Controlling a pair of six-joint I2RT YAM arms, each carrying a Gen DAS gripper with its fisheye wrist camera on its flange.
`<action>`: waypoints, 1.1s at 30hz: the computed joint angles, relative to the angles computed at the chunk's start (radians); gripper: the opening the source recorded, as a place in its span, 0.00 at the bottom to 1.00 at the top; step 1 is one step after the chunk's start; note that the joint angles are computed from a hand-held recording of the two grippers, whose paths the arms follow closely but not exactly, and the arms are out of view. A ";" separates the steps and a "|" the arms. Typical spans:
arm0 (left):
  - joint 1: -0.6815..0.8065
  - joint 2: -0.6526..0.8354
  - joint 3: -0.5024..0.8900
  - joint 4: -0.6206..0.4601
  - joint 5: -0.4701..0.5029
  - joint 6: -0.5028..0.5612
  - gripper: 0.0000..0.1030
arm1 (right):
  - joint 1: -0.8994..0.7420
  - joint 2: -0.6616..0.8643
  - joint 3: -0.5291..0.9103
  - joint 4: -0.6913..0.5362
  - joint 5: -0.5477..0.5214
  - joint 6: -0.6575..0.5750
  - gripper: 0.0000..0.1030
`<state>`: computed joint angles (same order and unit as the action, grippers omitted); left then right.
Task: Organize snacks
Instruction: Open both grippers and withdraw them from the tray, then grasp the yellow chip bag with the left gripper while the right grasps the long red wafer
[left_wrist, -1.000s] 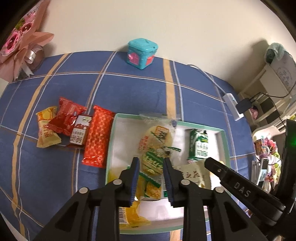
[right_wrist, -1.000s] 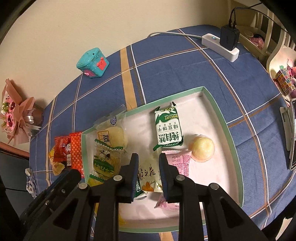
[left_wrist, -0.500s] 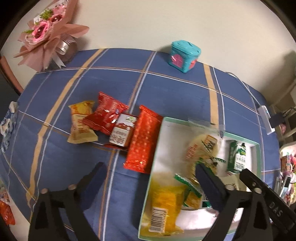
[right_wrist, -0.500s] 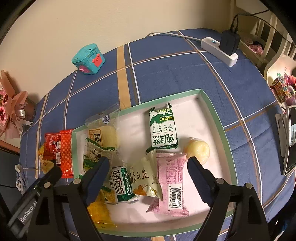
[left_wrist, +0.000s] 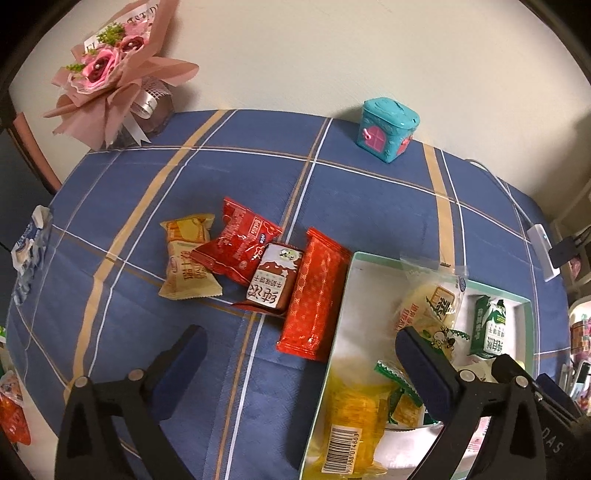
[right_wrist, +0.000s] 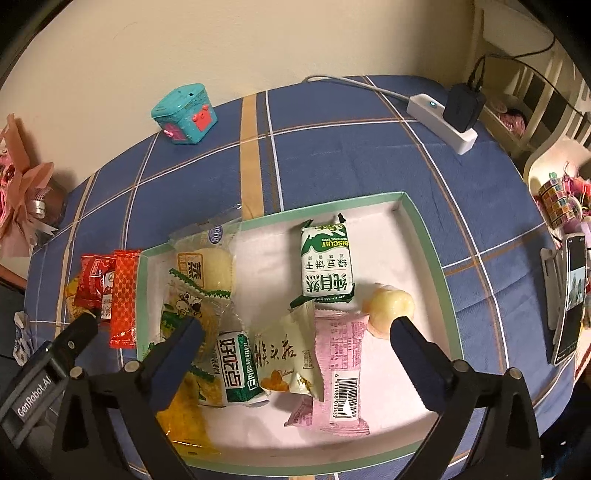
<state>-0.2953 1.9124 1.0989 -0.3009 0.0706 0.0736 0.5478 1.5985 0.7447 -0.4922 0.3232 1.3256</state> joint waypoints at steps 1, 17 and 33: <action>0.004 -0.002 0.000 0.001 0.002 0.002 1.00 | 0.000 -0.001 0.000 -0.001 0.002 -0.003 0.99; 0.091 -0.014 0.021 0.008 0.008 0.076 1.00 | 0.061 0.029 0.073 -0.065 0.054 -0.010 0.99; 0.294 0.151 0.244 -0.083 0.029 0.088 1.00 | 0.083 0.250 0.291 0.037 0.009 -0.085 0.99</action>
